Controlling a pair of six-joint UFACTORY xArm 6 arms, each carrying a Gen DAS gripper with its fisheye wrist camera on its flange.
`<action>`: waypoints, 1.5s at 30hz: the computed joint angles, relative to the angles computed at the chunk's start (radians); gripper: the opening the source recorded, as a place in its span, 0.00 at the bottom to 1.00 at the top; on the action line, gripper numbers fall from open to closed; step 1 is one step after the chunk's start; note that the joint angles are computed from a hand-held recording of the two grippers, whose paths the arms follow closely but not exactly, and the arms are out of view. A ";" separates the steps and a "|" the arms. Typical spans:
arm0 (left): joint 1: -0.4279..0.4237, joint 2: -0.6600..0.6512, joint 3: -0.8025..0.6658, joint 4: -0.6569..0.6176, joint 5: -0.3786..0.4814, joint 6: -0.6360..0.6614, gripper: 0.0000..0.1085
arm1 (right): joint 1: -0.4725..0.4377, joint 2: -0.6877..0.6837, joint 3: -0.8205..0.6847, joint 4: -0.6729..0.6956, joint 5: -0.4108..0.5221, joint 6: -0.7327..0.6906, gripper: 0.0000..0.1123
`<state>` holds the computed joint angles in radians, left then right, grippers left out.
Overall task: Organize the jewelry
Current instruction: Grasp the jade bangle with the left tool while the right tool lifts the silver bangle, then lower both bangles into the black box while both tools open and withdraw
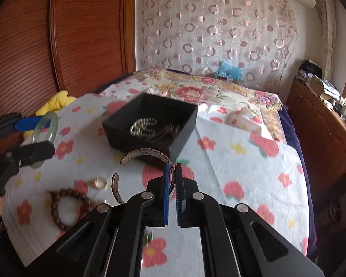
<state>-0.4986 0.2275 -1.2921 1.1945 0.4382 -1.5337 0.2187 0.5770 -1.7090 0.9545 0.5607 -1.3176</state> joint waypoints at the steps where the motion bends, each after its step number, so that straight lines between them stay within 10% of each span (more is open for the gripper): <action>1: 0.006 0.004 -0.007 -0.002 -0.002 0.006 0.63 | 0.005 0.019 -0.032 -0.009 0.001 0.016 0.05; 21: 0.101 0.154 -0.241 -0.171 0.032 0.257 0.63 | 0.076 0.393 -0.593 -0.288 0.048 0.259 0.05; 45: 0.083 0.460 -0.635 -0.455 0.140 0.590 0.63 | -0.024 0.271 -0.414 -0.034 0.106 0.115 0.10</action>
<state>-0.4160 0.6870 -1.9269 0.7396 0.5785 -0.9439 0.1952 0.8483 -2.1234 0.9201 0.6665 -1.2028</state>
